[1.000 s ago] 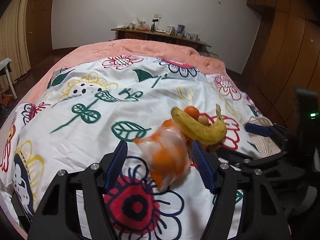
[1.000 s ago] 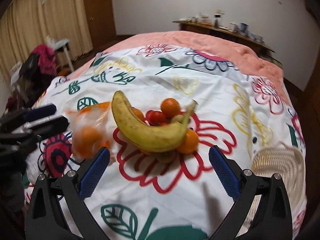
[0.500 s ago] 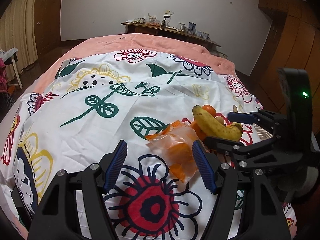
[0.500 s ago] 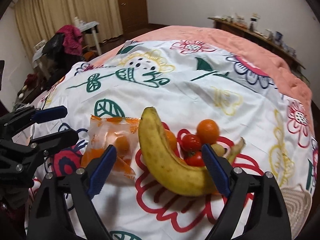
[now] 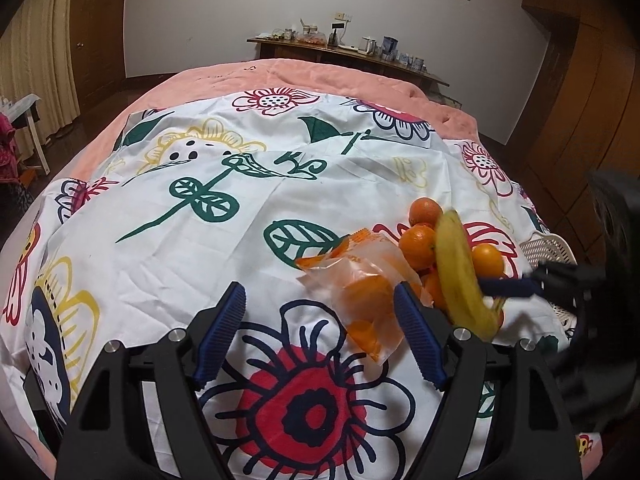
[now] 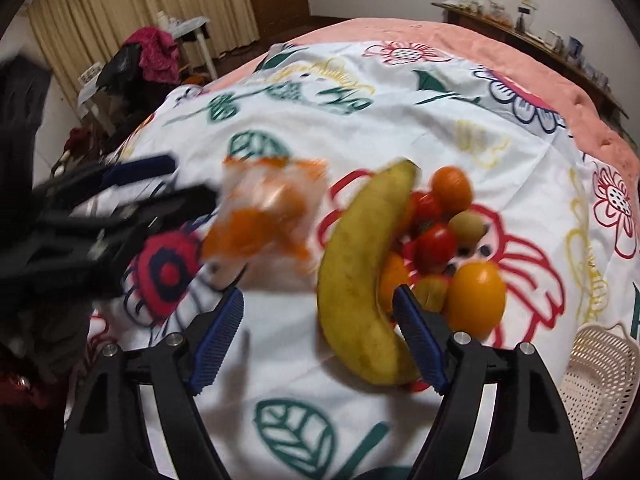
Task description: Organize fruits
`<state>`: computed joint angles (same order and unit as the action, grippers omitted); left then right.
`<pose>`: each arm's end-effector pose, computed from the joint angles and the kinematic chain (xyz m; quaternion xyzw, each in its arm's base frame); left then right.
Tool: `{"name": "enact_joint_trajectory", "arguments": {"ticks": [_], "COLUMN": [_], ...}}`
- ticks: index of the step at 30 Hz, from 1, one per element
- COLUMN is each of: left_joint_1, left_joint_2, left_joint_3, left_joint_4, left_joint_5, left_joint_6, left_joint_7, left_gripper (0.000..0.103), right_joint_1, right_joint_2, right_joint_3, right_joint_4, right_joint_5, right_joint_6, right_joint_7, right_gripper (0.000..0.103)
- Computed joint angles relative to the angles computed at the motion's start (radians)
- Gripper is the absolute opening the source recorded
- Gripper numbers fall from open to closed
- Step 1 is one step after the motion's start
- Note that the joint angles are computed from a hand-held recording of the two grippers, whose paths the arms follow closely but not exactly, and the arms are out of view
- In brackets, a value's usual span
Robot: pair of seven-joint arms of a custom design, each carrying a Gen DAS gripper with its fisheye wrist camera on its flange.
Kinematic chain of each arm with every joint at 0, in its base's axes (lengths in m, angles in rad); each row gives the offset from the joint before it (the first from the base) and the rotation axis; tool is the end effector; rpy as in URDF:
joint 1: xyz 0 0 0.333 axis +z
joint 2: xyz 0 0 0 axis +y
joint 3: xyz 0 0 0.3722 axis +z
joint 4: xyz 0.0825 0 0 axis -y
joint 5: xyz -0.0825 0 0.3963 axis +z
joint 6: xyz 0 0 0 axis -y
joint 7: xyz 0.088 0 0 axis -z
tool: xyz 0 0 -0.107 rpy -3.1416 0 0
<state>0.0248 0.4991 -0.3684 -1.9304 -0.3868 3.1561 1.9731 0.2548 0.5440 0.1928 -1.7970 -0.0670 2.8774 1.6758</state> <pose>0.6830 -0.1715 0.3622 -0.5699 0.7312 -0.3403 0.1573 0.6704 0.3018 0.3513 -0.7879 0.5527 -0.1082 0.2492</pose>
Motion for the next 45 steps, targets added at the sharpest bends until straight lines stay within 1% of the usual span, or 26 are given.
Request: {"name": "enact_joint_trajectory", "arguments": {"ticks": [2, 5, 7, 9, 11, 14, 15, 16, 19, 21, 22, 26, 28, 29, 30, 31, 33, 34, 36, 39, 42, 45], "left_joint_1": [0.001, -0.001, -0.006, -0.010, -0.012, -0.020, -0.020, -0.020, -0.019, -0.019, -0.022, -0.044, -0.049, -0.048, -0.049, -0.046, -0.042, -0.043, -0.043, -0.048, -0.057, -0.075], "left_joint_2": [0.000, 0.000, 0.000, 0.002, 0.003, 0.005, 0.006, 0.005, 0.002, -0.002, -0.002, 0.000, 0.002, 0.002, 0.003, 0.003, 0.003, 0.002, 0.001, -0.003, -0.002, 0.005], "left_joint_3": [-0.001, 0.002, 0.011, 0.017, 0.022, 0.031, 0.030, 0.027, 0.021, 0.020, 0.023, 0.053, 0.062, 0.062, 0.064, 0.061, 0.057, 0.058, 0.055, 0.056, 0.065, 0.082], "left_joint_4": [0.000, 0.000, 0.002, 0.004, 0.006, 0.008, 0.009, 0.006, 0.001, -0.003, -0.003, 0.002, 0.006, 0.007, 0.007, 0.008, 0.007, 0.007, 0.006, 0.000, 0.005, 0.015], "left_joint_5": [0.001, 0.003, 0.004, 0.003, 0.004, 0.007, 0.008, 0.009, 0.011, 0.012, 0.013, 0.018, 0.020, 0.021, 0.022, 0.023, 0.023, 0.024, 0.026, 0.033, 0.037, 0.044], "left_joint_6": [0.000, -0.002, -0.002, -0.002, -0.005, -0.010, -0.013, -0.012, -0.005, 0.001, 0.003, -0.004, -0.010, -0.010, -0.009, -0.010, -0.007, -0.006, -0.006, -0.001, -0.002, -0.011], "left_joint_7": [0.001, 0.000, -0.005, -0.011, -0.016, -0.022, -0.022, -0.021, -0.015, -0.016, -0.018, -0.038, -0.047, -0.048, -0.050, -0.051, -0.051, -0.052, -0.052, -0.049, -0.055, -0.064], "left_gripper": [0.078, 0.079, 0.079, 0.079, 0.079, 0.079, 0.079, 0.079, 0.079, 0.079, 0.079, 0.079, 0.079, 0.079, 0.079, 0.079, 0.079, 0.079, 0.079, 0.079, 0.079, 0.079], "right_joint_1": [0.002, 0.066, 0.072, 0.100, 0.089, 0.054, 0.033, 0.023, 0.024, -0.018, -0.026, 0.047, 0.083, 0.106, 0.104, 0.088, 0.091, 0.104, 0.113, 0.073, 0.080, 0.080], "right_joint_2": [0.000, 0.001, 0.000, -0.011, -0.028, -0.051, -0.054, -0.053, -0.039, -0.017, -0.005, 0.010, 0.008, 0.005, -0.002, -0.007, -0.017, -0.019, -0.008, 0.023, 0.046, 0.038], "right_joint_3": [0.004, -0.073, -0.085, -0.120, -0.112, -0.076, -0.053, -0.043, -0.042, 0.008, 0.019, -0.053, -0.091, -0.117, -0.114, -0.095, -0.098, -0.112, -0.122, -0.072, -0.076, -0.080], "right_joint_4": [-0.011, -0.011, -0.013, -0.026, -0.056, -0.099, -0.108, -0.110, -0.094, -0.063, -0.046, 0.012, 0.023, 0.025, 0.017, 0.008, -0.013, -0.019, -0.004, 0.037, 0.073, 0.055], "right_joint_5": [0.003, -0.047, -0.066, -0.104, -0.118, -0.117, -0.108, -0.104, -0.108, -0.076, -0.065, -0.120, -0.153, -0.177, -0.182, -0.170, -0.177, -0.191, -0.201, -0.169, -0.164, -0.153], "right_joint_6": [0.011, 0.028, 0.036, 0.039, 0.065, 0.093, 0.092, 0.088, 0.076, 0.057, 0.040, -0.016, -0.042, -0.054, -0.063, -0.061, -0.047, -0.040, -0.042, -0.063, -0.084, -0.059], "right_joint_7": [0.003, 0.079, 0.106, 0.147, 0.159, 0.153, 0.139, 0.131, 0.118, 0.075, 0.058, 0.050, 0.065, 0.082, 0.079, 0.065, 0.069, 0.081, 0.100, 0.051, 0.038, 0.046], "right_gripper": [0.076, 0.073, 0.069, 0.062, 0.062, 0.062, 0.062, 0.062, 0.062, 0.062, 0.062, 0.062, 0.055, 0.045, 0.036, 0.037, 0.037, 0.037, 0.037, 0.037, 0.036, 0.034]}}
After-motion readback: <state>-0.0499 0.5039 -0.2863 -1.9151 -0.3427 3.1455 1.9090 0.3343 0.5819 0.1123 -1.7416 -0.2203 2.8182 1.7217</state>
